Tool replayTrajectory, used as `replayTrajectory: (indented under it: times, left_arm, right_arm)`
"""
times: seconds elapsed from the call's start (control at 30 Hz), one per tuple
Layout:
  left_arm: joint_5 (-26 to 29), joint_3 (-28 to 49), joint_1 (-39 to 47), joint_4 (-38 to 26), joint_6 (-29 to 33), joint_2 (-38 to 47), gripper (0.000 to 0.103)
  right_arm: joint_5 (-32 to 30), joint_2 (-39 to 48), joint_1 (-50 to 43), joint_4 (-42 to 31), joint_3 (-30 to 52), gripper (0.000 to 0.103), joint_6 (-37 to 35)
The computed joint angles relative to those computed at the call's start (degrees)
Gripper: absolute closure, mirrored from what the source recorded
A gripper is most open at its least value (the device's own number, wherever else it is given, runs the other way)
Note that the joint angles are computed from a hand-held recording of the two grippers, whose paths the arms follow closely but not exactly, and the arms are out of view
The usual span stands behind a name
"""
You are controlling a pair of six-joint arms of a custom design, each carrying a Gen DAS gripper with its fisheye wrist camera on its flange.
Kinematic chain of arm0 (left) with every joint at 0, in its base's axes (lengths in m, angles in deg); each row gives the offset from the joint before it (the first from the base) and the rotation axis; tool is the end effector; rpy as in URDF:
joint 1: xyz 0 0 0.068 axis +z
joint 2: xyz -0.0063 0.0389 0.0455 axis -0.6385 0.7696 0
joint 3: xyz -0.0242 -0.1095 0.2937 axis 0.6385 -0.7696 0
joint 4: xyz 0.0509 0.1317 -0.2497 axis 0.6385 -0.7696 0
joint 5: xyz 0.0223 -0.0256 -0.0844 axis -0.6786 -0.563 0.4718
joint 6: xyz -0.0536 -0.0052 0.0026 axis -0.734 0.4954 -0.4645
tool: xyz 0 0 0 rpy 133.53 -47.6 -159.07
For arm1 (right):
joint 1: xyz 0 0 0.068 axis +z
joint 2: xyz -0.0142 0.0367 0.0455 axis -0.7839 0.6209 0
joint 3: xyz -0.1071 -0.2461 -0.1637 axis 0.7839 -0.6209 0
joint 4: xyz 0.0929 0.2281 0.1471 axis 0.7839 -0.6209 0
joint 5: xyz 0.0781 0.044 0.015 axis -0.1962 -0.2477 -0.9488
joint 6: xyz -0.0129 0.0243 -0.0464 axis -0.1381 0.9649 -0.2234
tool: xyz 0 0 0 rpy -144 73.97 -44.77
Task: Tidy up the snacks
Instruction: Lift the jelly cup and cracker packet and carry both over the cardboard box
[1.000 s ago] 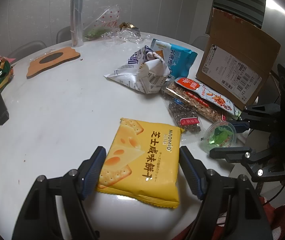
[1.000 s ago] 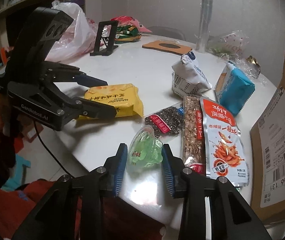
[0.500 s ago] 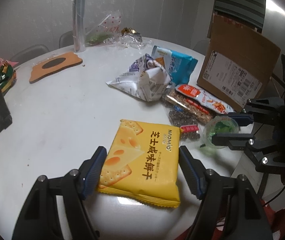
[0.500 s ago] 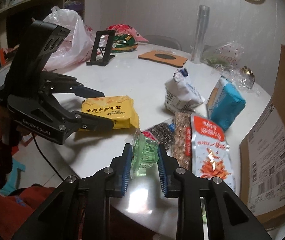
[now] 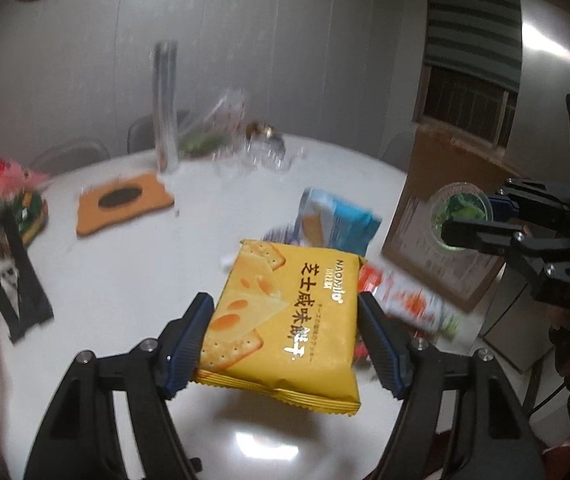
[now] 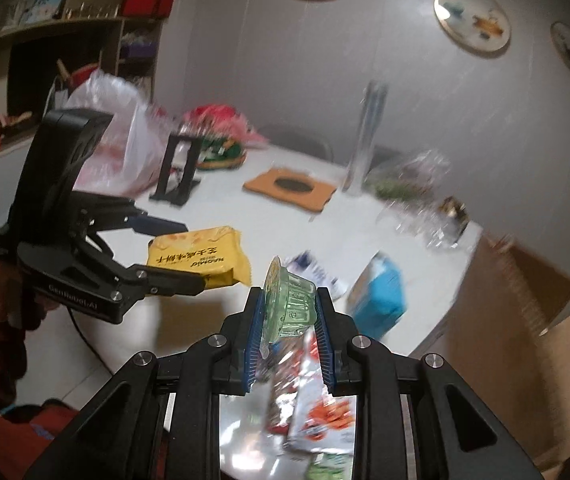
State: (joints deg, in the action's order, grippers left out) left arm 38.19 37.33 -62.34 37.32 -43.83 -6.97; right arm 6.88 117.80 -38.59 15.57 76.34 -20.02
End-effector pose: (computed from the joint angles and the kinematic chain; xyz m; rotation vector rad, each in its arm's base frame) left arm 0.2312 -0.0833 0.2377 -0.1327 2.1606 -0.0357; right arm 0.3299 0.0989 0.3017 -1.2968 1.7698 0.4898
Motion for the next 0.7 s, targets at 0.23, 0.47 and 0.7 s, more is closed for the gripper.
replayTrajectory:
  times: [0.23,0.47,0.7]
  left_arm:
    - [-1.8,11.2,-3.0,-1.8,5.3,2.9,0.033]
    - [3.4,26.6,-4.6,-2.8,9.5,14.6,0.033]
    - [8.5,43.7,-6.5,-8.7,12.8,28.4,0.033]
  right_arm:
    - [-3.8,0.3,-5.5,-3.8,9.5,0.082,4.1]
    - [-3.8,3.1,-13.0,-5.8,17.0,0.082,7.8]
    - [-0.6,9.7,-18.1,-10.6,23.6,0.082,7.6]
